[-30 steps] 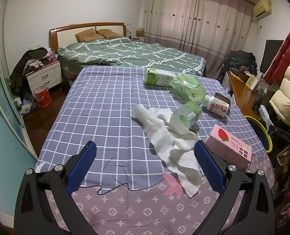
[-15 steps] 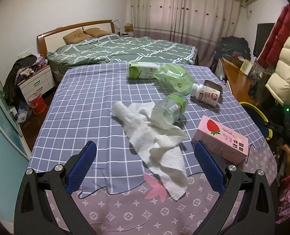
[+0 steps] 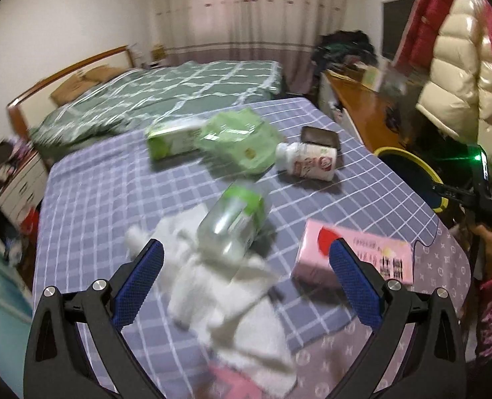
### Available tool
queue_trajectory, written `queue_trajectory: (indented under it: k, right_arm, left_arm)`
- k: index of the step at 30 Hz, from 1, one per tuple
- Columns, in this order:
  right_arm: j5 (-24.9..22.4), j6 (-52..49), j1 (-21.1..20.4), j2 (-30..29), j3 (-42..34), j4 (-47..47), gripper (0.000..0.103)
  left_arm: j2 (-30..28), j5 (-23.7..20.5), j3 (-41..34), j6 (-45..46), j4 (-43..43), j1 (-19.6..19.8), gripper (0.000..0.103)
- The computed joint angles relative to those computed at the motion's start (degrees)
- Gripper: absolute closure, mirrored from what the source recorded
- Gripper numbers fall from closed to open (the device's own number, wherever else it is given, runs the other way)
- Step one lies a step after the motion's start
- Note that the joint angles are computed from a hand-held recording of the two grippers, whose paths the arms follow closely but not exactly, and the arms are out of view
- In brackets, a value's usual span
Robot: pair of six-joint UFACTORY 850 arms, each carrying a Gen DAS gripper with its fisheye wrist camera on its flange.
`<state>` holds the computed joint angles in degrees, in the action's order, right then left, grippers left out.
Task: Collect trash
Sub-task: 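Reach the left gripper to the clear green-lidded cup and grasp it, then lift the green-lidded cup with the left gripper, carry over the bin, release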
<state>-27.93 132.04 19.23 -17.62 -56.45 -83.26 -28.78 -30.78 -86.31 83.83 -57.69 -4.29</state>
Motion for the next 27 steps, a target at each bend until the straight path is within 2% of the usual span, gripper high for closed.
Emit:
queue_trajectory:
  k: [8, 15, 18, 21, 25, 27]
  right_arm:
    - [1.01, 1.44, -0.15, 0.12, 0.73, -0.93, 0.065]
    - [1.65, 2.57, -0.55, -0.08, 1.04, -1.64, 0.065]
    - [2.50, 3.30, -1.00, -0.34, 1.17, -2.10, 0.065]
    - [3.07, 2.96, -1.28, -0.65, 1.08, -1.72, 0.065]
    - [3.48, 3.70, -1.53, -0.64, 1.27, -2.45, 0.065]
    - [3.54, 4.62, -1.61, -0.55, 1.41, -3.41, 0.065]
  left_arm:
    - [-11.36, -7.82, -17.04, -13.24, 14.80, -2.90, 0.006]
    - [-20.76, -14.97, -31.36, -23.60, 27.03, -4.74, 0.022]
    - [-22.87, -16.54, -34.57, -25.23, 30.68, -5.58, 0.027]
    - [-24.36, -18.44, -36.82, -26.72, 34.17, -6.26, 0.027]
    - [-25.35, -18.83, -37.75, -29.15, 39.54, -7.10, 0.027]
    - [-25.87, -19.16, -38.42, -30.02, 40.57, -7.17, 0.032]
